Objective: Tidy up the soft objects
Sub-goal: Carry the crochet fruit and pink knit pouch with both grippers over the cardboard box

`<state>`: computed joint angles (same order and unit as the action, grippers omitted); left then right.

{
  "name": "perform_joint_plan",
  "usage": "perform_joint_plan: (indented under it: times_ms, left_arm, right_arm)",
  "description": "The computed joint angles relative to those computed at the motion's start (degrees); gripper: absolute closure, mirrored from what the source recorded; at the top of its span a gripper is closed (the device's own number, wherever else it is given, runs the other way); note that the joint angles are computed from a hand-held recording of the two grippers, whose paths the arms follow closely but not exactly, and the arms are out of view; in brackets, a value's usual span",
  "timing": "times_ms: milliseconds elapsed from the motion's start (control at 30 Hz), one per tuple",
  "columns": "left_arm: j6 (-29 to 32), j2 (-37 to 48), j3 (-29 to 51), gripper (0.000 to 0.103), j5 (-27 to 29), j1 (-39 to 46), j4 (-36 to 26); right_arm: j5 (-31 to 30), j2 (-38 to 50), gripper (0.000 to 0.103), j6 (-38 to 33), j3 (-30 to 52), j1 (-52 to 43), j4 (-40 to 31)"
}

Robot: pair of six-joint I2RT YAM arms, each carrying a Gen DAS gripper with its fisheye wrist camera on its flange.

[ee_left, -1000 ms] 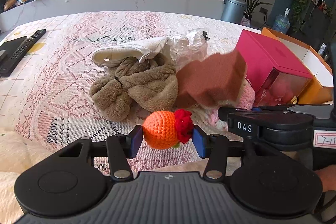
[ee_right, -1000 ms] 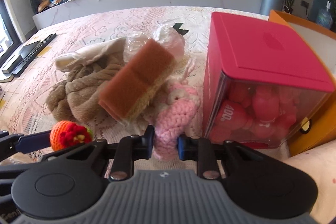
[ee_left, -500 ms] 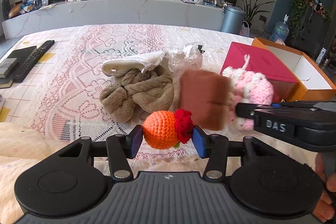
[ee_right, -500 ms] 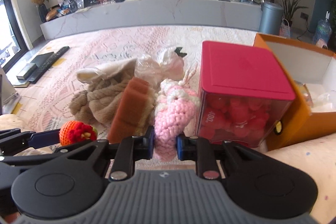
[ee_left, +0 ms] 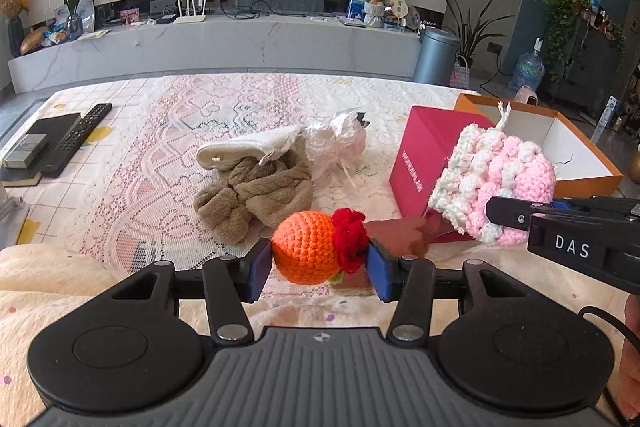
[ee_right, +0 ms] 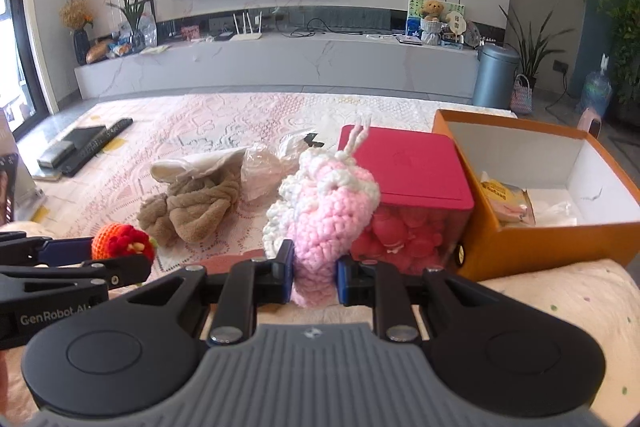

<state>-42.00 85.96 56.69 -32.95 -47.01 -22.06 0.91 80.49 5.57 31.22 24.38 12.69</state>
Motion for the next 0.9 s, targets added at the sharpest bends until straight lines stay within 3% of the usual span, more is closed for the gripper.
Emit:
perform_joint_plan:
  times_ms: [467, 667, 900]
  left_arm:
    - [6.9, 7.1, 11.7, 0.045, 1.5, -1.9, 2.3]
    - [12.9, 14.3, 21.2, 0.045, 5.4, -0.6, 4.1]
    - [19.1, 26.3, 37.7, 0.045, 11.1, 2.0, 2.0]
  right_arm:
    - [-8.7, -11.8, 0.084, -5.8, -1.3, -13.5, -6.7]
    - [-13.2, -9.4, 0.084, -10.5, 3.4, -21.2, -8.9]
    - [-17.6, 0.2, 0.084, -14.9, 14.1, -29.4, -12.5]
